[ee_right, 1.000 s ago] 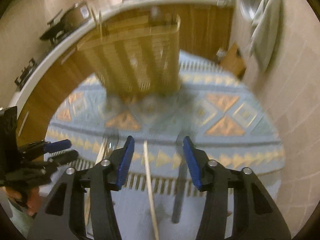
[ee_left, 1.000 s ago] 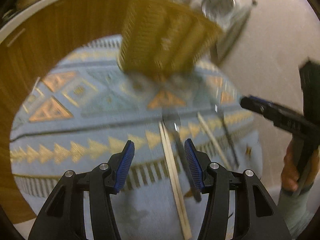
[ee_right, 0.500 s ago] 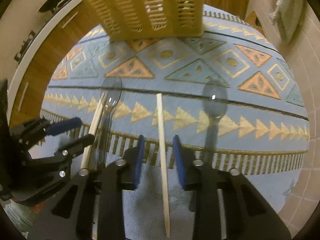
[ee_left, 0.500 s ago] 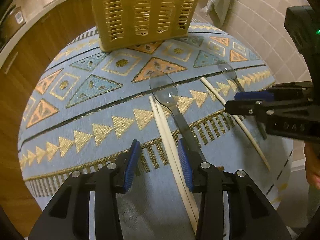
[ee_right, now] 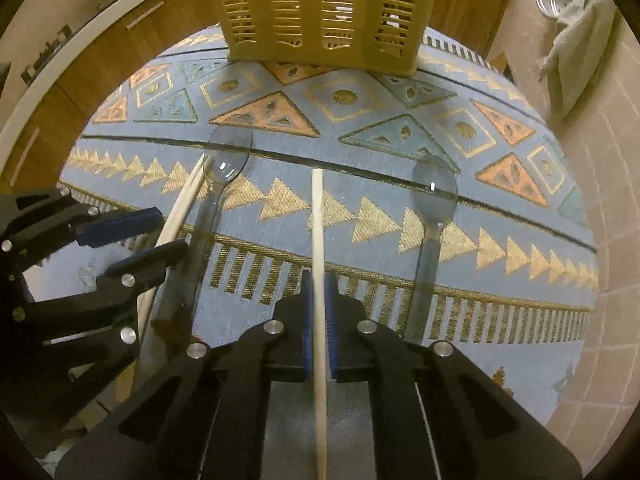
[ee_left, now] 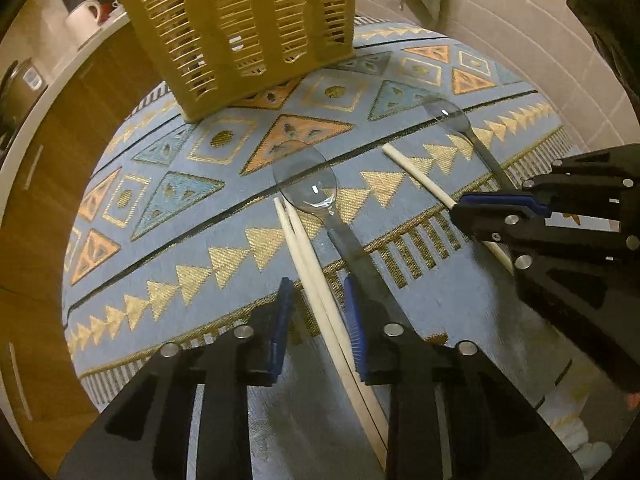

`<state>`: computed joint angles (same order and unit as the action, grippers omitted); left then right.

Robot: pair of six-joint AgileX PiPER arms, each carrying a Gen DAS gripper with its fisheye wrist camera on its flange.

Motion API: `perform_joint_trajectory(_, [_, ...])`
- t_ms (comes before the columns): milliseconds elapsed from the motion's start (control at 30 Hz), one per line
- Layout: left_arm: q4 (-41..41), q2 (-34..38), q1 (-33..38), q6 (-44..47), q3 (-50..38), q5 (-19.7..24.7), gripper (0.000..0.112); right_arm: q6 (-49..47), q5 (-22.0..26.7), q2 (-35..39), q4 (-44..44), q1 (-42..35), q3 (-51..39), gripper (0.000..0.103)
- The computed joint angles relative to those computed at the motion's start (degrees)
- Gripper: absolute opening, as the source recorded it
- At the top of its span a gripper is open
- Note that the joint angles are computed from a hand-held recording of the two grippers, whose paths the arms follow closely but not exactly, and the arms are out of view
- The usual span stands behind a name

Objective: Organize utensils
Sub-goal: 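Grasp two wooden chopsticks with the left gripper while the right gripper grasps one chopstick, then lift both grippers with the chopsticks up toward the caddy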

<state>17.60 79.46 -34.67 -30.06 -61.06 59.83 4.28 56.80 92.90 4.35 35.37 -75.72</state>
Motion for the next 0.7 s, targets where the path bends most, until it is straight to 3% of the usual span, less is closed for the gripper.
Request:
perform_joint_trajectory(333, [-12.8, -7.03, 10.38, 7.99, 5.92, -8.83, 0.009, -4.7, 2.52, -0.42, 5.77, -5.64, -1.06, 0.004])
perform_joint_trajectory(700, [-20.09, -18.23, 16.74, 14.39, 8.93, -14.85, 0.009, -13.36, -0.78, -6.47, 16.7, -9.48, 0.22, 0.004])
